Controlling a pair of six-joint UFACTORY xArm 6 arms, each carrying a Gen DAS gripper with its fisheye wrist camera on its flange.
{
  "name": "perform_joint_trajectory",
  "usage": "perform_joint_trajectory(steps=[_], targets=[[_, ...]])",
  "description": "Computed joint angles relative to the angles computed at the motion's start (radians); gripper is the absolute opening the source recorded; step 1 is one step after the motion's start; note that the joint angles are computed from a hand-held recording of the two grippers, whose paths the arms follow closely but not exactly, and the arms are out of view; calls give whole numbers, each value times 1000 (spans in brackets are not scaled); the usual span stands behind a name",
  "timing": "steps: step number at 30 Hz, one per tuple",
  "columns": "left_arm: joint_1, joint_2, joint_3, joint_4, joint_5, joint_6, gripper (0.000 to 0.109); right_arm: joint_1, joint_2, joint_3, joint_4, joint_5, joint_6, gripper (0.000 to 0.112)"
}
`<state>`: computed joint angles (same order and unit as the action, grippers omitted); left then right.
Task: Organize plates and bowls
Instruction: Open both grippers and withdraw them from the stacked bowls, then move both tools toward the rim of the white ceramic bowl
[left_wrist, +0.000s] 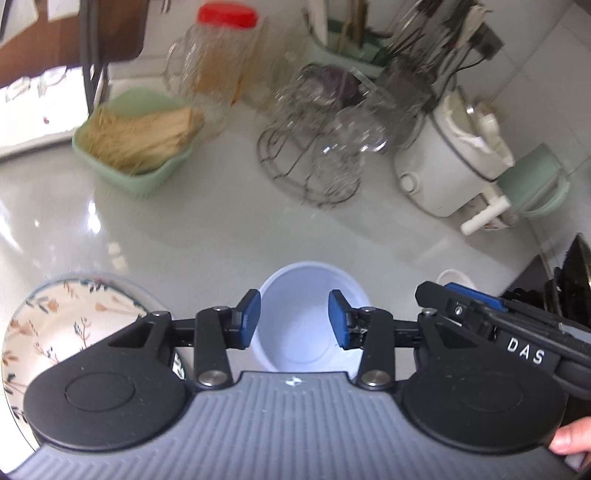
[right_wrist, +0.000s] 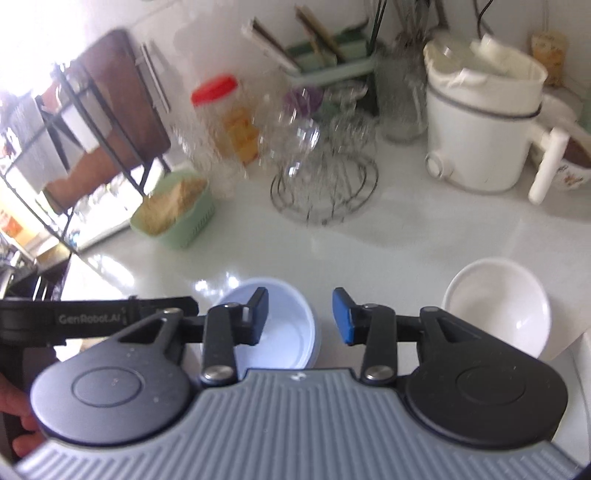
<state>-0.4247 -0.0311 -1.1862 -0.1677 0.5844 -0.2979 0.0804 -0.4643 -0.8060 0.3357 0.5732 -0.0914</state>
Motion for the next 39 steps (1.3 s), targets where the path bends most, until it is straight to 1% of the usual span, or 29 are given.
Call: perform_joint_trajectory(steps=[4,9,14,17,28,32,39], targets=[[-10,-13,-32,2,-1,30,46,-5,-32,-4,-15,-29,6,41],[-28,-33,-61,-3,-11,61,46,-17,-64,-22,-47,-20,18,41],[-38,-28,-109,-17,9,71,46,-36,-96,-31,-60,-6,39,41],[-45,-21,-133,-10,13,76,46,-41,-117,-22,-68,-29,32,41],[-87,60,-227,-37,31,132,46,-91,-147,-7,-79,-60,31,42],[-108,104,-274,-45,39,146,46,-122,-154,1,-74,-55,30,42],[-148,179,-354,-71,75,197,46,-173,-191,41,-145,-56,91,42]])
